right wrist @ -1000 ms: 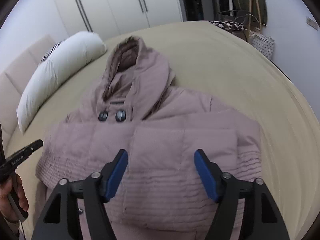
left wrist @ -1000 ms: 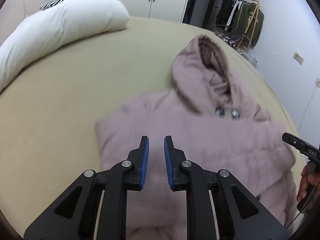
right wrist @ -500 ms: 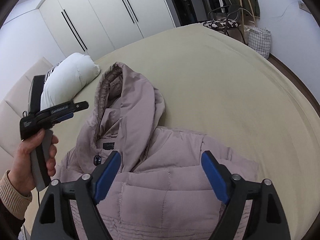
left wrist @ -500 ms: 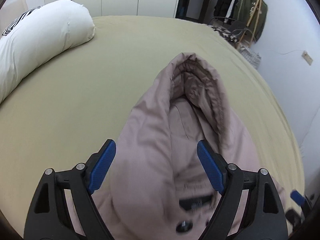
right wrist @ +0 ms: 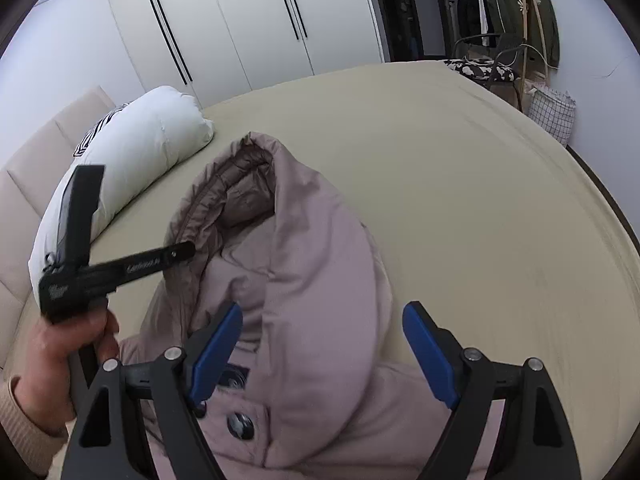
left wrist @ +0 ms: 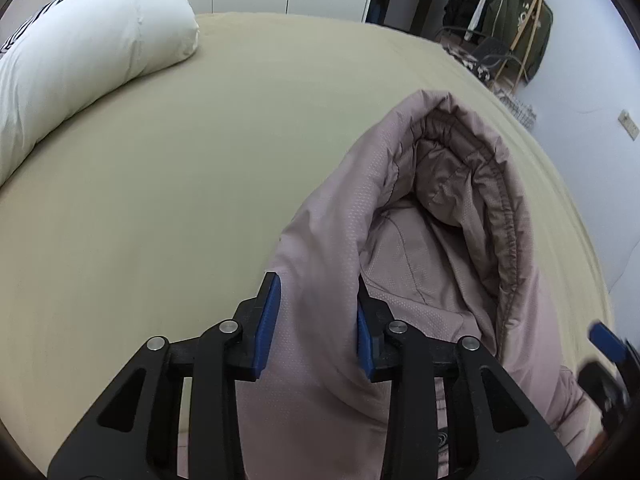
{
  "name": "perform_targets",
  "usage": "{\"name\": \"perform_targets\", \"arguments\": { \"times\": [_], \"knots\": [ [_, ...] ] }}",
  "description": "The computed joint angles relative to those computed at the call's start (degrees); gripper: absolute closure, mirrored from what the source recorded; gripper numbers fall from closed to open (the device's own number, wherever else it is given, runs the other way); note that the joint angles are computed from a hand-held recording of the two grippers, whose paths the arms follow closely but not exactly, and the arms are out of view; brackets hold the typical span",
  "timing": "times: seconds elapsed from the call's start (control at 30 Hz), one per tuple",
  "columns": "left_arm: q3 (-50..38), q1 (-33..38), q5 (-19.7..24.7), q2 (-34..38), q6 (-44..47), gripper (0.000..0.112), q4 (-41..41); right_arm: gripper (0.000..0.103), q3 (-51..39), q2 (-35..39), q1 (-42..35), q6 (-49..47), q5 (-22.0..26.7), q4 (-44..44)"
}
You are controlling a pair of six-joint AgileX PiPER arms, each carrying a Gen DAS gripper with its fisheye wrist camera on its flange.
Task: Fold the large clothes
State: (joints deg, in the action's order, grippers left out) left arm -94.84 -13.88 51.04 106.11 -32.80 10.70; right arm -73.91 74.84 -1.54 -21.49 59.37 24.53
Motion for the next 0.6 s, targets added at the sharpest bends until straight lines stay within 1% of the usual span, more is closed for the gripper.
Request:
{"name": "perform_targets", "arguments": {
  "times": [0.03, 0.07, 0.13, 0.2, 0.27, 0.3, 0.33, 0.37, 0.4, 0.43, 0.5, 0.6],
  "knots": [
    [1.4, 0.2, -0.2, -1.3, 0.8, 0.091, -0.2, 0.018, -1.7, 2.0, 2.5, 2.8, -1.1, -1.9],
    [2.6, 0.3, -0.6, -2.2, 1.1, 0.095, -0.5, 0.018, -3.4, 4.1, 4.9, 5.8, -2.2, -4.4],
    [5.8, 0.9, -2.4, -4.5, 1.6, 0.097, -0.9, 0.018, -7.2, 8.6, 8.3, 11.4, -3.3, -8.7],
    [8.1, 1.6, -4.1, -6.4, 2.7, 0.098, -2.1, 0.018, -10.6, 12.7, 9.8, 14.3, -3.3, -9.6],
    [10.8, 1.9, -5.6, -8.6, 3.2, 0.099, -2.2, 0.019, -14.7, 17.4, 11.7, 17.9, -2.3, -12.1],
    [12.1, 1.9, -6.2, -9.9, 3.5, 0.099, -1.8, 0.027, -16.1, 19.1, 12.0, 18.7, -1.7, -12.4],
    [13.5, 1.6, -6.7, -11.4, 3.5, 0.1, -0.9, 0.043, -17.9, 21.0, 12.2, 19.0, -0.7, -12.3],
    [15.4, 1.1, -7.4, -13.0, 2.7, 0.101, 0.4, 0.053, -19.4, 22.3, 12.6, 19.6, 0.8, -13.4],
    [16.4, 0.9, -8.0, -14.0, 2.6, 0.102, 1.1, 0.073, -20.0, 22.6, 12.6, 20.0, 1.4, -14.3],
    [19.0, 0.2, -8.8, -16.1, 1.3, 0.103, 2.5, 0.082, -19.4, 21.8, 11.9, 19.2, 1.1, -14.0],
    [22.0, -1.2, -9.6, -19.3, -1.1, 0.106, 4.7, 0.087, -17.3, 18.7, 9.9, 17.0, 0.5, -12.9],
    [25.9, -4.1, -9.2, -24.5, -4.8, 0.111, 7.7, 0.089, -13.2, 11.9, 6.6, 12.8, -0.2, -10.2]
  ]
}}
